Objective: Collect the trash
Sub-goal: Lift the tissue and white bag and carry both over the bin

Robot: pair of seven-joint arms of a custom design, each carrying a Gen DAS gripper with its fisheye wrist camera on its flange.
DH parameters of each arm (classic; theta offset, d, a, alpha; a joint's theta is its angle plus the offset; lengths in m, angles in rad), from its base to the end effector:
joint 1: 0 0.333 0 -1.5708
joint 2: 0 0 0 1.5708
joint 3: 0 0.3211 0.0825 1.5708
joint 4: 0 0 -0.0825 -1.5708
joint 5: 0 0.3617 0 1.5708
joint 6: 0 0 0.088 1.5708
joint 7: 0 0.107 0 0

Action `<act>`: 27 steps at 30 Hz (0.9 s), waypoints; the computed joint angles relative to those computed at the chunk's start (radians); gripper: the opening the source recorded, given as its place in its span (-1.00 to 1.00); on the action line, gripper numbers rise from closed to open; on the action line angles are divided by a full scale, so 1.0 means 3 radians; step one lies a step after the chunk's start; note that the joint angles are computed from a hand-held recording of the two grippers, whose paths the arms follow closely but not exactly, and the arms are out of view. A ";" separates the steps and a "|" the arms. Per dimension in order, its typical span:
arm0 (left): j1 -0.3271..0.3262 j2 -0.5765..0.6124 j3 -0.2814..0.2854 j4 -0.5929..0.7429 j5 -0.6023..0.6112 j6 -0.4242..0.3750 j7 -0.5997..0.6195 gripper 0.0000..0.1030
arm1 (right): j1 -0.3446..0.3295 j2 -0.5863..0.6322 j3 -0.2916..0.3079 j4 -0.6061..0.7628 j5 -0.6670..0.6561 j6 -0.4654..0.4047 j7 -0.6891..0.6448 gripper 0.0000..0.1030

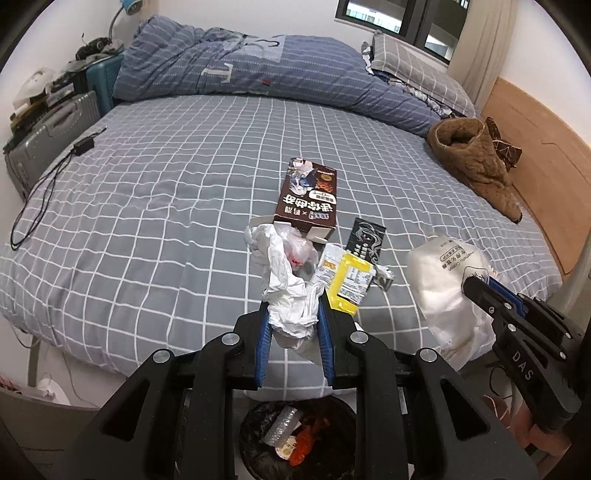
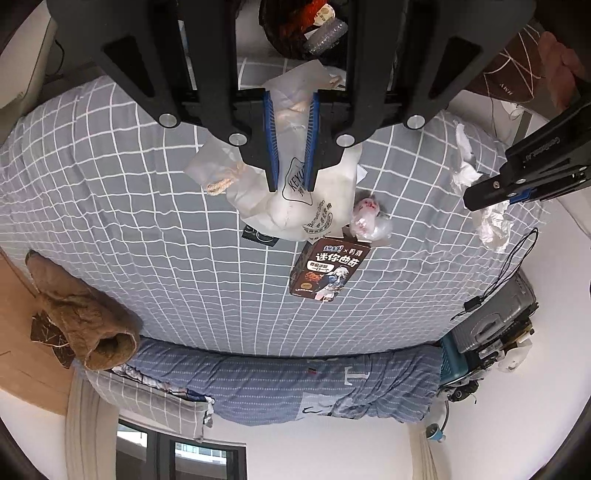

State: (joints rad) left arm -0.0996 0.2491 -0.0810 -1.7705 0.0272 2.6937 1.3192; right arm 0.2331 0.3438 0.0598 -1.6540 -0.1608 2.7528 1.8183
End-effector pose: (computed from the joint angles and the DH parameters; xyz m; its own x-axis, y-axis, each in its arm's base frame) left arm 0.6463 -0.1136 0.5131 0.0079 -0.9885 0.1511 -0.7890 -0.0990 -0.6063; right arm 0.6570 0.1986 0.5152 0.1751 -0.9836 -0.0440 -0.7193 -0.0973 -0.6879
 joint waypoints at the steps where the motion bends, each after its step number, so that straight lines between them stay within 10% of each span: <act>1: -0.0005 -0.0023 -0.0001 -0.0024 0.0004 0.0006 -0.0007 -0.58 | 0.0003 -0.0059 -0.0003 -0.0075 -0.0004 0.0025 0.0011 -0.74; 27: 0.0021 -0.0857 -0.0201 -0.1107 0.0223 0.0288 -0.0283 -0.58 | 0.0088 -0.0970 -0.0016 -0.1240 -0.0342 0.0400 0.0433 -0.74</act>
